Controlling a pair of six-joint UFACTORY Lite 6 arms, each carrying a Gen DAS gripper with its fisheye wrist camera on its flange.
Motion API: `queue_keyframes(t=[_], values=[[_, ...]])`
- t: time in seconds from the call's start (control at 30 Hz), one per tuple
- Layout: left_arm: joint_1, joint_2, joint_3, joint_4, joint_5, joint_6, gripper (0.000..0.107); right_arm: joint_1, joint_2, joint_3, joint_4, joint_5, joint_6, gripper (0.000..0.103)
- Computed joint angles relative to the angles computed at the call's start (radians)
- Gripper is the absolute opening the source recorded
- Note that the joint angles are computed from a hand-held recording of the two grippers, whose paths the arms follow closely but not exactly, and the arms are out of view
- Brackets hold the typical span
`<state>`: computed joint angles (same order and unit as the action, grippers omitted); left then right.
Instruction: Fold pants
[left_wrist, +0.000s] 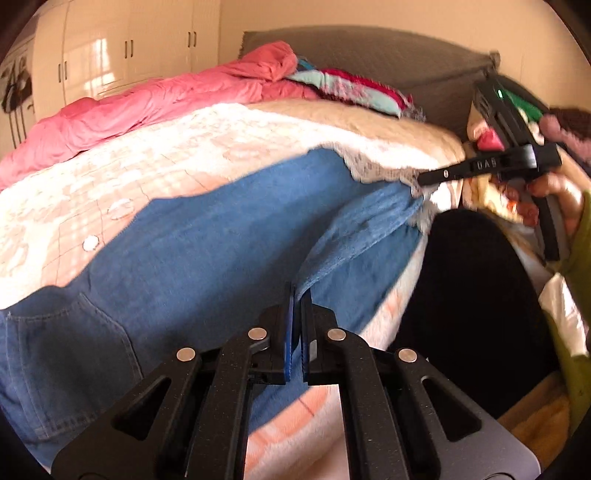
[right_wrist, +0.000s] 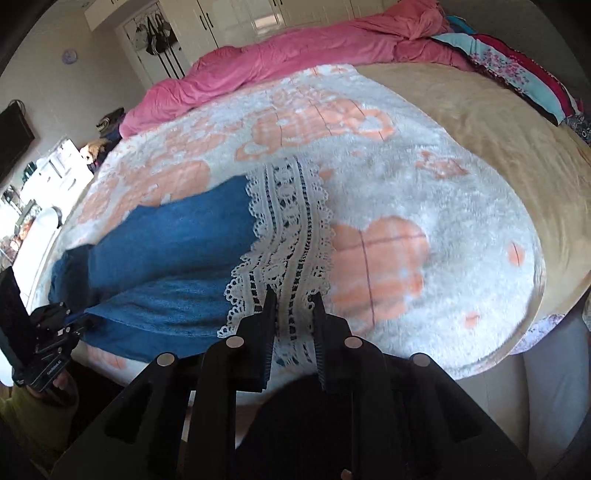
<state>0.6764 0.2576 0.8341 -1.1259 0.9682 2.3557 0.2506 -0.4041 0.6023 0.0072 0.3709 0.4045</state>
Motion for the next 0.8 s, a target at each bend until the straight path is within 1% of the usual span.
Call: queue_keyframes(t=[0.1,0.2,0.3,0.33,0.4,0.43,0.5,0.57,0.6,0.63,0.67,0.7,0.73,0.8], values=[[0.008,0.009,-0.009,0.012,-0.019,0.009,0.0,0.001,0.025,-0.006,0.001,0.006,0.0,0.018],[-0.001,0.029,-0.006,0.012,-0.062,-0.001,0.0,0.01,0.05,-0.009,-0.026,0.019,0.024,0.018],[-0.017,0.051,0.003,0.016,-0.101,-0.012,0.001,-0.007,0.053,-0.033,0.015,0.006,-0.009,0.024],[-0.025,0.062,0.007,0.018,-0.118,-0.018,0.001,-0.012,0.061,-0.034,0.009,0.008,-0.003,0.031],[-0.026,0.071,0.012,0.018,-0.122,-0.016,0.002,-0.03,0.03,-0.053,0.024,0.015,-0.002,0.035],[-0.024,0.068,0.01,0.021,-0.12,-0.016,0.002,-0.03,-0.016,-0.069,0.009,0.021,0.021,0.036],[-0.015,0.062,0.005,0.029,-0.114,-0.014,0.004,0.012,-0.087,-0.076,-0.126,0.047,0.166,0.037],[0.0,0.058,0.001,0.054,-0.105,-0.029,0.011,0.075,-0.148,-0.071,-0.228,0.06,0.273,0.038],[0.011,0.056,0.003,0.068,-0.093,-0.041,0.014,0.103,-0.154,-0.061,-0.241,0.056,0.291,0.039],[0.033,0.056,0.012,0.095,-0.067,-0.063,0.023,0.157,-0.138,-0.038,-0.283,0.047,0.333,0.041],[0.047,0.054,0.015,0.107,-0.051,-0.075,0.026,0.187,-0.117,-0.022,-0.313,0.038,0.359,0.043],[0.066,0.051,0.021,0.118,-0.033,-0.088,0.026,0.236,-0.067,0.008,-0.351,0.014,0.392,0.046],[0.097,0.046,0.032,0.131,-0.006,-0.106,0.026,0.276,0.006,0.046,-0.358,-0.018,0.391,0.047],[0.158,0.044,0.074,0.142,0.056,-0.146,0.035,0.315,0.129,0.113,-0.365,-0.06,0.379,0.047]])
